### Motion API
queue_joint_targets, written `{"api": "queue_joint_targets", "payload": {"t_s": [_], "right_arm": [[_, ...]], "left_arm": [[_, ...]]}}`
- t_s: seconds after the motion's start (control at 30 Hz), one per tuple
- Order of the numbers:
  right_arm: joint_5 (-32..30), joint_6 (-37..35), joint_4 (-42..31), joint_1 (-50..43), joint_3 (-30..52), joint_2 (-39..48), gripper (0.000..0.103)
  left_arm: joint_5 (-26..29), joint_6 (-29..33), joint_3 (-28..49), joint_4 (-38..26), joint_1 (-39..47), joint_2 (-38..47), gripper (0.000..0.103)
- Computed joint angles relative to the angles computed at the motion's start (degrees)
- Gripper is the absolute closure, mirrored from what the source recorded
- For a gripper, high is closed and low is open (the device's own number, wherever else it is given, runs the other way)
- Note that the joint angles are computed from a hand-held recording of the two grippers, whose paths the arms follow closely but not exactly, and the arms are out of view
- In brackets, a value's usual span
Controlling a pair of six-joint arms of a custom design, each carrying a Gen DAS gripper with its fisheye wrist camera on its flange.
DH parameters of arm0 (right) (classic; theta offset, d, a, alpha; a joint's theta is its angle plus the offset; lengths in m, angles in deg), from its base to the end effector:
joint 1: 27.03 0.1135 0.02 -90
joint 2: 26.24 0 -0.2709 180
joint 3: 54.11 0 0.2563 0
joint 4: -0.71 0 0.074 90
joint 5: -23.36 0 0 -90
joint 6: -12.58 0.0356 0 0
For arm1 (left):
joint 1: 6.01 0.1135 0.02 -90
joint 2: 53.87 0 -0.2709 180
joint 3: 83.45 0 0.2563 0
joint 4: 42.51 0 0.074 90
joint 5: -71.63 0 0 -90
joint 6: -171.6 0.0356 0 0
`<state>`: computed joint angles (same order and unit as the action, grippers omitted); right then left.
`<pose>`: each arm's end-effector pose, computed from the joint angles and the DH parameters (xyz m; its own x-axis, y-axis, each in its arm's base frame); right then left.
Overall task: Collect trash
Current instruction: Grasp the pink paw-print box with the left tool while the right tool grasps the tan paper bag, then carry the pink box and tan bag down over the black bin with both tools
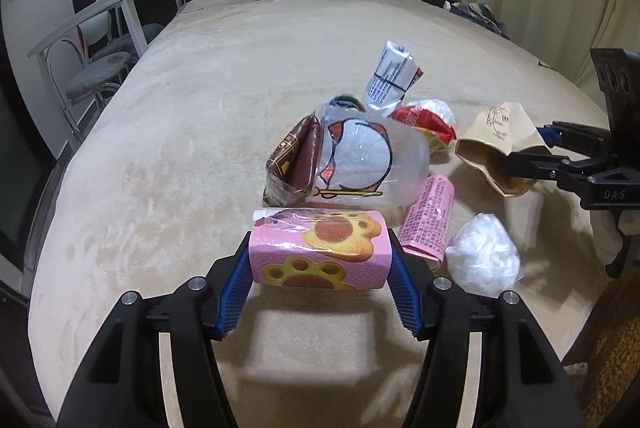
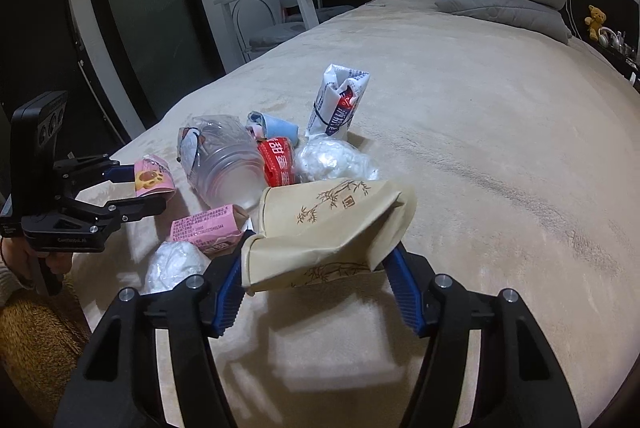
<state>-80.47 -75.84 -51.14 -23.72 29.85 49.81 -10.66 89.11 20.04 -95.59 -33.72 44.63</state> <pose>0.2858 0.0251 0.3363 -0.6988 -0.0136 -0.7152 -0.2087 0.9602 0.1857 0.3416 -0.1848 0.3224 -0.5826 0.4523 -0.6753 0.6216 0.7832 -0.0117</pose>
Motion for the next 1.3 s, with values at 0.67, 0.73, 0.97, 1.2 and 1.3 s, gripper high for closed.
{"api": "queue_joint_targets", "payload": {"t_s": [0.67, 0.73, 0.97, 1.2, 1.3], "right_arm": [[8.8, 14.5, -6.3, 7.3, -10.5, -27.2, 0.04], [10.6, 17.4, -7.7, 10.3, -12.1, -30.7, 0.04], [29.9, 32.1, -14.2, 34.9, -14.4, -37.7, 0.04], [57.8, 62.5, -29.5, 72.2, -12.6, -37.3, 0.039], [64.3, 77.0, -38.6, 84.2, -10.9, -34.3, 0.039]], "left_arm": [[2.4, -10.5, -19.8, 7.6, -0.6, -23.3, 0.043], [1.8, -11.5, -22.9, 7.7, -1.7, -26.3, 0.043], [0.0, -15.3, -32.3, 7.6, -5.6, -37.1, 0.043], [-3.6, -19.9, -39.5, 4.6, -12.6, -47.5, 0.043], [-5.0, -21.6, -41.5, 2.9, -15.9, -51.3, 0.043]]}}
